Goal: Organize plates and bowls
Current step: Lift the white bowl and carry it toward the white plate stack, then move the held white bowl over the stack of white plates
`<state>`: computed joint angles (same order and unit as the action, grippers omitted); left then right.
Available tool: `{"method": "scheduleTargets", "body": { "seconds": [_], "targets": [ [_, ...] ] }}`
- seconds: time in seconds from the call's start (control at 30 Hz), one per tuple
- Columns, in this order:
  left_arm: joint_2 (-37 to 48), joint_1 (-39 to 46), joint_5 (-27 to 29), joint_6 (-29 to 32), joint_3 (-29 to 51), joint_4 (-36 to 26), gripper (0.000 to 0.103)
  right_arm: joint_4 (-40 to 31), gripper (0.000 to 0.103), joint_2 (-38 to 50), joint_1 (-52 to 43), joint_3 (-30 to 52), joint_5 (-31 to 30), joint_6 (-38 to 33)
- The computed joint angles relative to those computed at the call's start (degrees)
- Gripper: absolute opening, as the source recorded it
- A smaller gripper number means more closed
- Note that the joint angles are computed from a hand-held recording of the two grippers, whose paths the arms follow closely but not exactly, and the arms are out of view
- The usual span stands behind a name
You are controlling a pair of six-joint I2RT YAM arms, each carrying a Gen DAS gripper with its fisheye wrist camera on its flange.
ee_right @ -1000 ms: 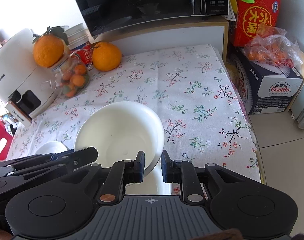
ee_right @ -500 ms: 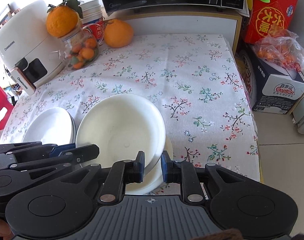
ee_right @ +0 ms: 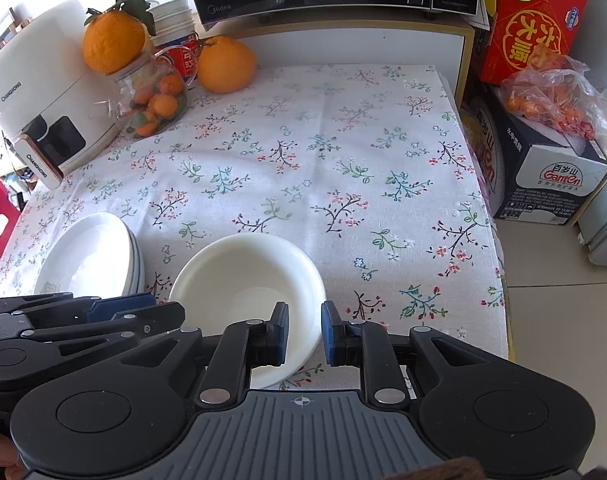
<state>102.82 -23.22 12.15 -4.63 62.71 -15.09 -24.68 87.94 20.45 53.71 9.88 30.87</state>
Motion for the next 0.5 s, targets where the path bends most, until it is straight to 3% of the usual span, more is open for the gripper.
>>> {"method": "scheduleTargets", "body": {
  "seconds": [0.13, 0.37, 0.5],
  "targets": [
    [-0.29, 0.21, 0.25, -0.87, -0.26, 0.47, 0.023, 0.26, 0.019, 0.08, -0.18, 0.08, 0.1, 0.29],
    [-0.15, 1.18, 1.82, -2.91, -0.14, 0.52, 0.025, 0.29, 0.031, 0.09, -0.93, 0.11, 0.26, 1.48],
    [0.32, 1.42, 2.99, -3.12, 0.41, 0.24, 0.028, 0.5, 0.032, 0.24, -1.57, -0.01, -0.17, 2.07]
  ]
}}
